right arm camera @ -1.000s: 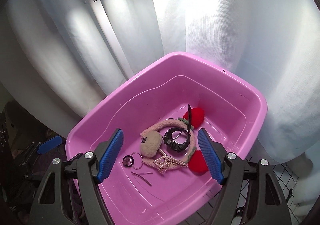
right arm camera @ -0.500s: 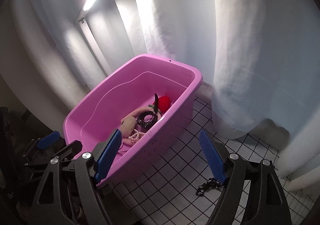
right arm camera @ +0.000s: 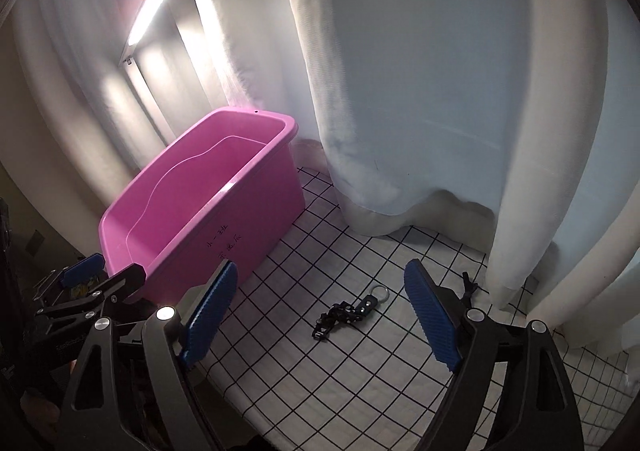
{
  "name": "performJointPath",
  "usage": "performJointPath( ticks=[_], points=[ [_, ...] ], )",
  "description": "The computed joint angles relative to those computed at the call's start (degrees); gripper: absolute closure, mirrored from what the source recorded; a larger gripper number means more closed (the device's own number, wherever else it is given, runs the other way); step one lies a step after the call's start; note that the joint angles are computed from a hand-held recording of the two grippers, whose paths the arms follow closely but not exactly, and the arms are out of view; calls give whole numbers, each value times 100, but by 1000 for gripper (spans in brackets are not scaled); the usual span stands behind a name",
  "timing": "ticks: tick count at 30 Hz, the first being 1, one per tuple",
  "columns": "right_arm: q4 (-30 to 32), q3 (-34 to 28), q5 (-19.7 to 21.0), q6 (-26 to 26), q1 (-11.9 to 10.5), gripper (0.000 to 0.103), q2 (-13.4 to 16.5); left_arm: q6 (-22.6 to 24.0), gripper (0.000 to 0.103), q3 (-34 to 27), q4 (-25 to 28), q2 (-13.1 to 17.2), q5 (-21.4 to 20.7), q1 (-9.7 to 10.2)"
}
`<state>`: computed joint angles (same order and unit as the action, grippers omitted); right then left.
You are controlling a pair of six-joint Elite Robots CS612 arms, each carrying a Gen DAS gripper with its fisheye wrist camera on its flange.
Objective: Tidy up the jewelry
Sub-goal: 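Withdraw both open tools from the tub back over the table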
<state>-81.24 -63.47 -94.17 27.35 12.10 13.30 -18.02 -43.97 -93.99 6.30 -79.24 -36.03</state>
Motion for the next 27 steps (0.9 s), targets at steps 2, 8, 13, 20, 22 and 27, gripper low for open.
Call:
performJointPath(
  ticks=[2,8,13,20,22,27],
  points=[
    [195,-278,1,74,-31,21,131,22,9,-36,31,30,-15,-54],
    [626,-959,61,293,-118,21,499,87,9,-105,135,117,-37,-202],
    [878,-1420,103,389,-174,21,799,6,8,-111,264,201,-53,-288],
    [1081,-1891,140,493,-214,21,1184,-28,8,-171,492,376,-58,-384],
    [1132,-2001,131,527,-222,21,1284,-13,8,-192,530,431,-89,-404],
    [1177,-2212,104,612,-268,21,1517,102,8,-172,471,549,-89,-461]
  ],
)
